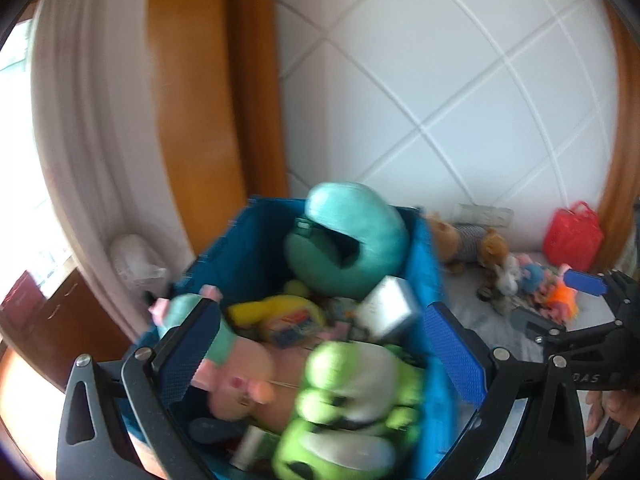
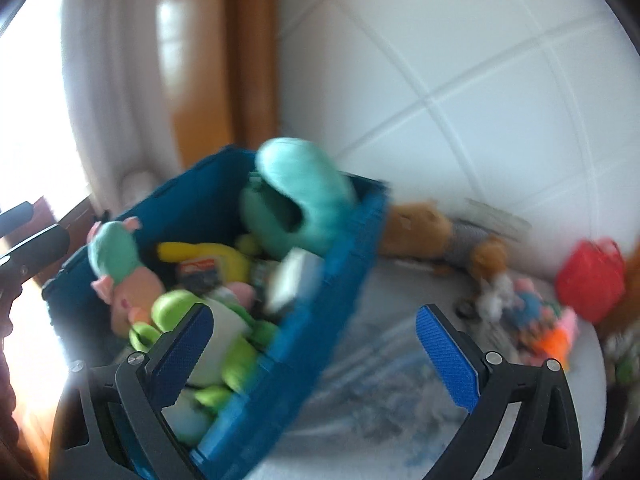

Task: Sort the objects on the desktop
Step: 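Withdraw both open grippers from the crate back over the bed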

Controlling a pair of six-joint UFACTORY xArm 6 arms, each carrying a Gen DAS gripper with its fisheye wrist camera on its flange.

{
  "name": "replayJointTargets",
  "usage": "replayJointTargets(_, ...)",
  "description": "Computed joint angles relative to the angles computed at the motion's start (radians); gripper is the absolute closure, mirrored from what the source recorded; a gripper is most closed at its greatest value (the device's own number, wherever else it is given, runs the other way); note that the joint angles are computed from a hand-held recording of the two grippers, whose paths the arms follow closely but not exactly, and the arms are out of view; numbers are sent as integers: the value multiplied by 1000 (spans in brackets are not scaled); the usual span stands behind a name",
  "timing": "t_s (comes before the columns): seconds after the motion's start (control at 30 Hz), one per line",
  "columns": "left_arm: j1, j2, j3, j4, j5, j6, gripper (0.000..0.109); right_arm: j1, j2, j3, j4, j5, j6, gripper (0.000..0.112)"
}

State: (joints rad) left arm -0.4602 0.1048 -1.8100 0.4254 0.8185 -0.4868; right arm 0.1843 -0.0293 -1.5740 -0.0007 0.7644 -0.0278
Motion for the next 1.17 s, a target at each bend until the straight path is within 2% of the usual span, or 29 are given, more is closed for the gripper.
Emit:
replayJointTargets(0.13,-120,12,-3,32,23,-57,6,-110,-188,210,-38,-13,38,10)
replayJointTargets(0.27,-268,58,-64,105,94,-144,6,-248,-332,350,-10,10,-14,10)
replayJointTargets(0.5,-482,158,-241,226,272,-313,6,-518,-506,469,194,73,-276,10)
replayJointTargets(0.7,-600,213,-367,321,440,-408,6,-700,-567,475,351,164,-498,10)
replayJointTargets(0.9,-676,264,-468,401,564,-440,6,-805,-606,484,450,224,-619,10)
replayJointTargets(1.17,-690,213,-405,424,567,-479,6,-804,-640,515,455,233,-619,10)
